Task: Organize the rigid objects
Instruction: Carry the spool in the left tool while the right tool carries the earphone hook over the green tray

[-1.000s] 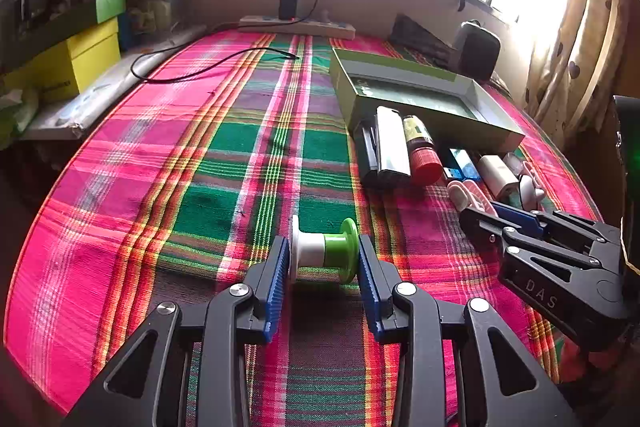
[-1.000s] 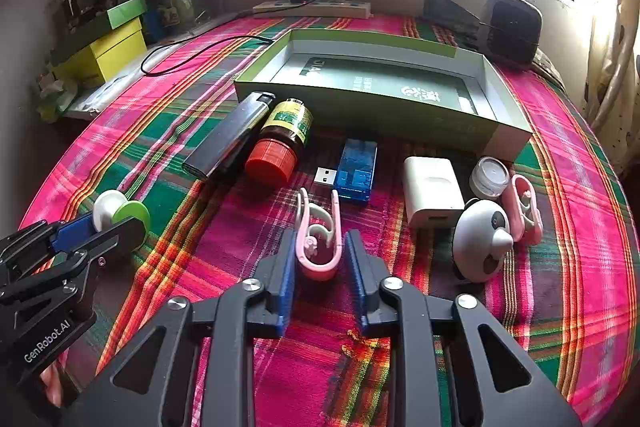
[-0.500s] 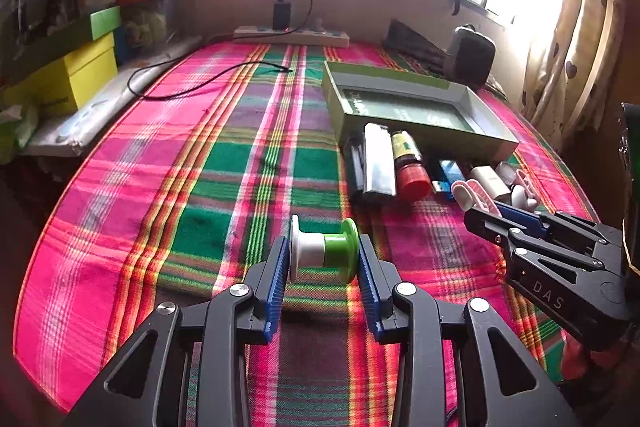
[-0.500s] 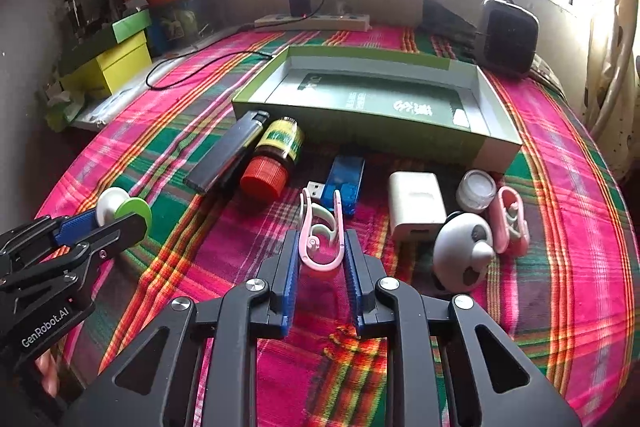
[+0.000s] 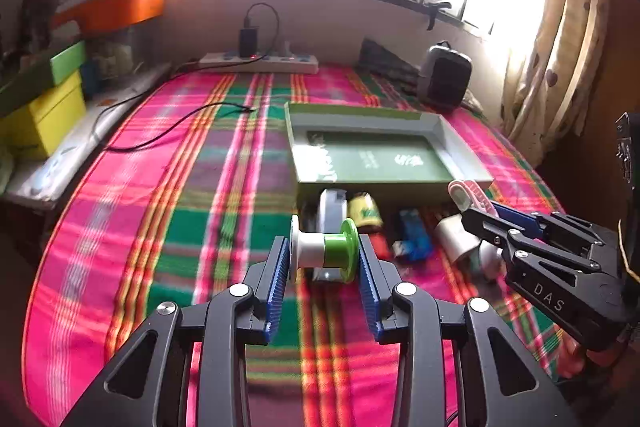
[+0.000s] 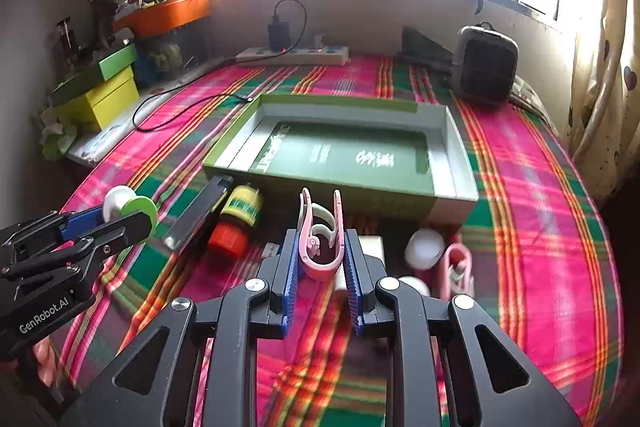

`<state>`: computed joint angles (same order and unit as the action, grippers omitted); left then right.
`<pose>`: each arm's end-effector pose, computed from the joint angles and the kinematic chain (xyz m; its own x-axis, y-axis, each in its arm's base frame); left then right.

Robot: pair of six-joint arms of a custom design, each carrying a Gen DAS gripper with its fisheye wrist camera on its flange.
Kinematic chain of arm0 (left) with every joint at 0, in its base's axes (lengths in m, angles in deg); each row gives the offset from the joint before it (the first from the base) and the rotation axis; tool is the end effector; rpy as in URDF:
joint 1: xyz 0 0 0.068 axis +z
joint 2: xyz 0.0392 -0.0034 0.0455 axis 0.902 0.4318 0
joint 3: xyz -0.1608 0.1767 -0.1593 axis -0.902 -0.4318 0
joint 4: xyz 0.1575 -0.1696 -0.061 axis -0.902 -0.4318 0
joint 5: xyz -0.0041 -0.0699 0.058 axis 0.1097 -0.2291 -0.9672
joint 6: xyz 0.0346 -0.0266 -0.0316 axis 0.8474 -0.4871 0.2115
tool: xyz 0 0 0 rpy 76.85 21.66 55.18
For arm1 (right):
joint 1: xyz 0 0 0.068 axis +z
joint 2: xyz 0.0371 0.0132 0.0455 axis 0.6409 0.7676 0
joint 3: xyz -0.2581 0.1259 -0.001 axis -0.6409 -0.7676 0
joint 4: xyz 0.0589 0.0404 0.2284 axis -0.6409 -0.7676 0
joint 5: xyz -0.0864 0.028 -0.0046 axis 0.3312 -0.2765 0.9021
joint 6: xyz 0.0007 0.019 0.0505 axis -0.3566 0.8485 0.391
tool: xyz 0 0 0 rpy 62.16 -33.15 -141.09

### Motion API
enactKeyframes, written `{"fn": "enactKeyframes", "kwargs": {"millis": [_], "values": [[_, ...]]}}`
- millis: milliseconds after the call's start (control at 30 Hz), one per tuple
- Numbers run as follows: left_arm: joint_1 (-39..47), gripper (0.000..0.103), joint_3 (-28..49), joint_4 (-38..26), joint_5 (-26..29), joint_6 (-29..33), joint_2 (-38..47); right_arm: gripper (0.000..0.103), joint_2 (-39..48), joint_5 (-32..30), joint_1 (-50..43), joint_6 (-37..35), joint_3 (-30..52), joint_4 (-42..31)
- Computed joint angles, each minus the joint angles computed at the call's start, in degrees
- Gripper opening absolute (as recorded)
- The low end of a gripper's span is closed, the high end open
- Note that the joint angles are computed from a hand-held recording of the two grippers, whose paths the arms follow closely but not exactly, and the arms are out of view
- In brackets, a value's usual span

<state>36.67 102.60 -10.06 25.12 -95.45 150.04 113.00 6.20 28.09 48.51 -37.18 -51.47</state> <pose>0.2887 -0.1458 0.0876 -0.6879 -0.0085 -0.7258 0.1444 0.9783 -0.1484 0.2941 -0.0496 0.0837 -0.6830 -0.1318 -0.7185 -0.2241 0.9740 0.0343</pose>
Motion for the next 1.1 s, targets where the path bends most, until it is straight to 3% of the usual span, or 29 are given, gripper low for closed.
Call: {"fn": "enactKeyframes", "kwargs": {"millis": [500, 1100], "values": [[2.5, 0.032, 19.9, -13.4, 4.2, 3.4, 6.6, 0.022, 5.2, 0.1, -2.9, -1.2, 18.5, -13.8], [3.6, 0.032, 48.2, -31.4, 5.3, 5.1, 23.0, 0.022, 21.0, 0.7, -2.5, -2.2, 44.8, -30.2]]}}
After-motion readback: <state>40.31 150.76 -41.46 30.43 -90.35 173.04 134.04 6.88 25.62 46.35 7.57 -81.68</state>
